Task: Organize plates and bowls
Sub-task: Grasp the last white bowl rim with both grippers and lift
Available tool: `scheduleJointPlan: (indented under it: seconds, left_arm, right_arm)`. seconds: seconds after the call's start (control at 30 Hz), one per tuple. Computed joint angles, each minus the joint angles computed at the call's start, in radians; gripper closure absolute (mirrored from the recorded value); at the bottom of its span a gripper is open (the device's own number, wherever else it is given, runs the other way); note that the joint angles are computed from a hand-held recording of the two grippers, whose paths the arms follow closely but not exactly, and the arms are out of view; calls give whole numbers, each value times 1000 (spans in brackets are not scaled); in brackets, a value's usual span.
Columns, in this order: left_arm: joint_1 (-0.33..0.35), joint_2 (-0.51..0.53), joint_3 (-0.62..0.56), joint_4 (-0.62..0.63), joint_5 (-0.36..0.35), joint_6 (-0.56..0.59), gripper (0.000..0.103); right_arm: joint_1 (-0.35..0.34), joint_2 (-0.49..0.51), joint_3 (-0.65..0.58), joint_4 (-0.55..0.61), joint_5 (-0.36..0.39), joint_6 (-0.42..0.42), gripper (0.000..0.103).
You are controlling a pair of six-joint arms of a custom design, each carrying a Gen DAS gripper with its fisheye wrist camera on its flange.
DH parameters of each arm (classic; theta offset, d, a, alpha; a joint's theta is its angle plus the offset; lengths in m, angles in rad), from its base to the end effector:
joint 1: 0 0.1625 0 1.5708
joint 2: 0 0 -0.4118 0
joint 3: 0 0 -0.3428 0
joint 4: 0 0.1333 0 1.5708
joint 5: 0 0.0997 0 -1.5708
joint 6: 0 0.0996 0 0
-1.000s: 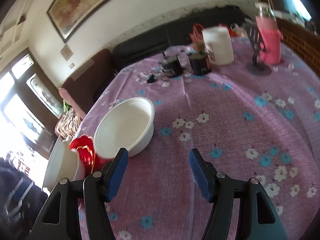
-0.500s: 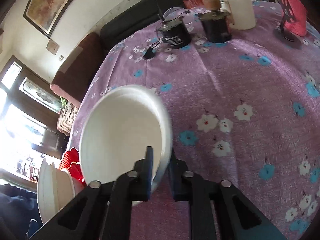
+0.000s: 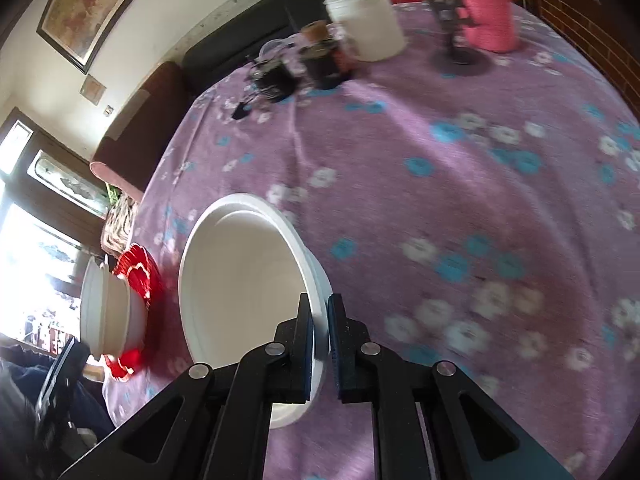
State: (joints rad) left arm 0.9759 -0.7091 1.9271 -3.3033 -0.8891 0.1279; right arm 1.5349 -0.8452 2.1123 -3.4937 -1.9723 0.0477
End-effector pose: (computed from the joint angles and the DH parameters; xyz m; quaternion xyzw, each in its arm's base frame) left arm -0.1491 -0.5702 0.0907 0.2427 0.8827 -0.3081 0.2590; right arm 0.0760 -0.5138 0.1316 -0.1029 -0.9242 0.3167 0.1869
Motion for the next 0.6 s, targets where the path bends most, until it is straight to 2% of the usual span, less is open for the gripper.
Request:
scheduleJointPlan:
  seconds: [0.03,0.1,0.17,0.27,0.43,0.6]
  left_arm:
    - [-2,12,-12,14,-11,-7,8]
    - [-10,49,-39,28,-19,-4,8]
    - [-17,97,-70,24,3,13,8]
    - [-20,144,-118,64,35,6,8]
    - [-16,211,-190,92,79,16,8]
    - [1,248,-242,139,61,-23,8]
  right_arm:
    - [-3,3,15,-46,-5,-19,93]
    - [-7,27,32,-141,-18,-55,81]
    - [-5,70,35,-250,-37,-102,57]
    - [-11,128,29,-374,-34,-162,56]
    - [-54,188,34,-538,43,-207,56]
    - [-53,201,25,-555,9,-223,56]
